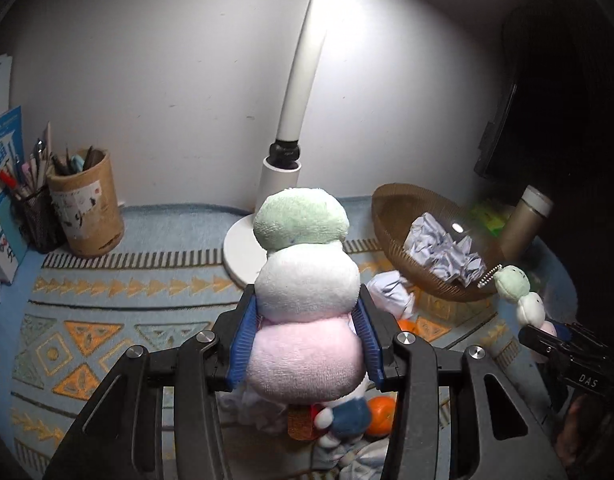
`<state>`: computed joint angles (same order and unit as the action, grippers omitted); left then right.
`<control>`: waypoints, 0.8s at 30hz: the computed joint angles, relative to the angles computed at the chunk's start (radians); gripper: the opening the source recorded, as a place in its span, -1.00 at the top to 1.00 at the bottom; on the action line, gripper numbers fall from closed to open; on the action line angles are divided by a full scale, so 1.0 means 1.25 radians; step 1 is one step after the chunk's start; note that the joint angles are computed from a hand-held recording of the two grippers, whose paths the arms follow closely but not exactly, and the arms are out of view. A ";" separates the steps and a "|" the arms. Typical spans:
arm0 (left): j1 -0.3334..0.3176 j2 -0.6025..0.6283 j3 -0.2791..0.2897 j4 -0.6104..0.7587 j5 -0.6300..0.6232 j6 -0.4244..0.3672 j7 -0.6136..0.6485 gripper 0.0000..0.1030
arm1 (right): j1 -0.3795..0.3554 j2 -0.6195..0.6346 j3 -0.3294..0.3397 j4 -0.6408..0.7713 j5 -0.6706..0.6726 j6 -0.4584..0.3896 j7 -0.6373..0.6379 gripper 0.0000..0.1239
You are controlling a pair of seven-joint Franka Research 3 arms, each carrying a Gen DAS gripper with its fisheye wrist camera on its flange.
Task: Organize objects
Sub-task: 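Lift the plush toy into the brown bowl and open both grippers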
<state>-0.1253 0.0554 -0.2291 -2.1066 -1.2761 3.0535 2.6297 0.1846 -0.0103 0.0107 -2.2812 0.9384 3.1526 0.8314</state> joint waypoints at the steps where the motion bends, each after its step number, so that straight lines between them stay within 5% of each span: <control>1: 0.002 0.016 -0.002 0.041 -0.018 -0.039 0.011 0.17 | -0.005 0.020 -0.004 0.032 0.020 0.003 0.001 0.16; 4: -0.020 0.103 -0.010 0.156 0.135 -0.050 -0.129 0.17 | -0.041 0.089 -0.003 0.136 0.057 -0.035 0.026 0.16; 11: -0.102 0.346 0.027 0.441 0.452 -0.129 -0.442 0.17 | -0.074 0.261 -0.049 0.349 -0.150 -0.124 0.274 0.16; 15: -0.093 0.453 -0.017 0.569 0.521 -0.166 -0.465 0.12 | -0.086 0.336 -0.056 0.436 -0.242 -0.136 0.360 0.08; 16: -0.085 0.473 -0.034 0.593 0.532 -0.175 -0.458 -0.02 | -0.105 0.351 -0.041 0.459 -0.248 -0.154 0.362 -0.15; 18: -0.098 0.496 -0.020 0.625 0.582 -0.196 -0.504 -0.31 | -0.133 0.368 -0.018 0.482 -0.265 -0.176 0.370 -0.24; 21: -0.082 0.482 -0.037 0.596 0.614 -0.184 -0.524 -0.31 | -0.162 0.352 0.016 0.457 -0.272 -0.170 0.362 -0.24; 24: -0.018 0.433 -0.101 0.522 0.602 -0.167 -0.500 -0.31 | -0.196 0.308 0.066 0.405 -0.230 -0.158 0.313 -0.24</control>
